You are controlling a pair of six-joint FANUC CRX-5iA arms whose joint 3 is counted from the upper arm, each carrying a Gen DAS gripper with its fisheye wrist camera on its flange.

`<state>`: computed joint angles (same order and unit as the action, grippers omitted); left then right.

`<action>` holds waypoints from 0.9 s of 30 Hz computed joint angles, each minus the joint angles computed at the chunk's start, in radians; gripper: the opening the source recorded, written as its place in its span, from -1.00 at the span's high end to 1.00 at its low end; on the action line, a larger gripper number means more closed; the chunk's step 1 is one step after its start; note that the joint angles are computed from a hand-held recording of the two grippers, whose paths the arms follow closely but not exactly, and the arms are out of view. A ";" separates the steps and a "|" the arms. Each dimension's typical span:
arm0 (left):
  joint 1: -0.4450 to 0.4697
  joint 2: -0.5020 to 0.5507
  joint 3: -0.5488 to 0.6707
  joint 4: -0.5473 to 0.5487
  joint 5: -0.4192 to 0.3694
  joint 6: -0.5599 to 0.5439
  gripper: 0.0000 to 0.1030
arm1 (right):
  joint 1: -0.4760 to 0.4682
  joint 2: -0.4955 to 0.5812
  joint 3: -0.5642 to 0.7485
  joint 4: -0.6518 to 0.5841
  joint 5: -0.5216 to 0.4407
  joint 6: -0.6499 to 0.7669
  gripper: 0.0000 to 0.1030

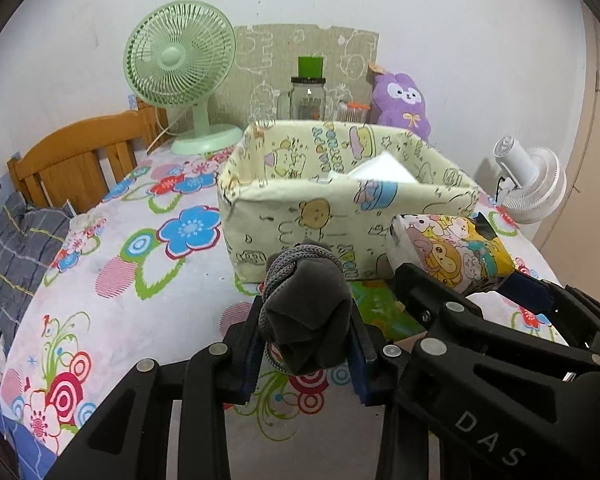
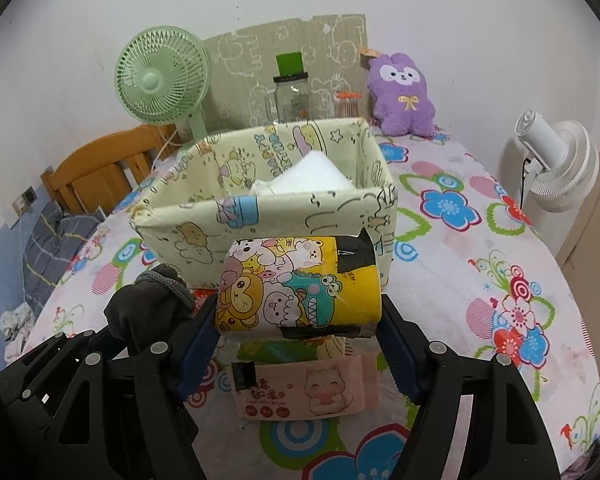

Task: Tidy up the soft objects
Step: 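Lift the sock and yellow tissue pack with both tools over the box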

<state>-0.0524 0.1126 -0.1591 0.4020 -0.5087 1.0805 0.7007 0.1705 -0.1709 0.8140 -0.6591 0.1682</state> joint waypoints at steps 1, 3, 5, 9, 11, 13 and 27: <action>-0.002 -0.006 -0.003 0.001 0.003 0.000 0.30 | 0.002 -0.006 -0.003 0.007 -0.002 -0.005 -0.50; -0.003 -0.016 -0.006 0.003 0.003 0.000 0.30 | 0.006 -0.016 -0.007 0.017 -0.008 -0.008 -0.50; -0.004 -0.029 -0.015 0.012 0.006 -0.008 0.30 | 0.012 -0.024 -0.007 0.020 -0.020 -0.008 -0.50; -0.009 -0.059 -0.026 0.005 0.014 -0.007 0.30 | 0.021 -0.051 -0.023 0.052 -0.030 -0.026 -0.50; -0.012 -0.071 -0.021 -0.013 0.003 0.006 0.30 | 0.029 -0.067 -0.030 0.065 -0.038 -0.030 -0.50; -0.012 -0.088 -0.030 -0.010 0.011 0.005 0.30 | 0.035 -0.082 -0.036 0.071 -0.045 -0.030 -0.50; -0.017 -0.164 -0.061 0.014 0.021 -0.019 0.30 | 0.075 -0.155 -0.066 0.135 -0.113 -0.067 -0.50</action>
<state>-0.0695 -0.0517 -0.2197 0.4163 -0.4882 1.0620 0.7753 0.0155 -0.2373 0.9489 -0.7719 0.1008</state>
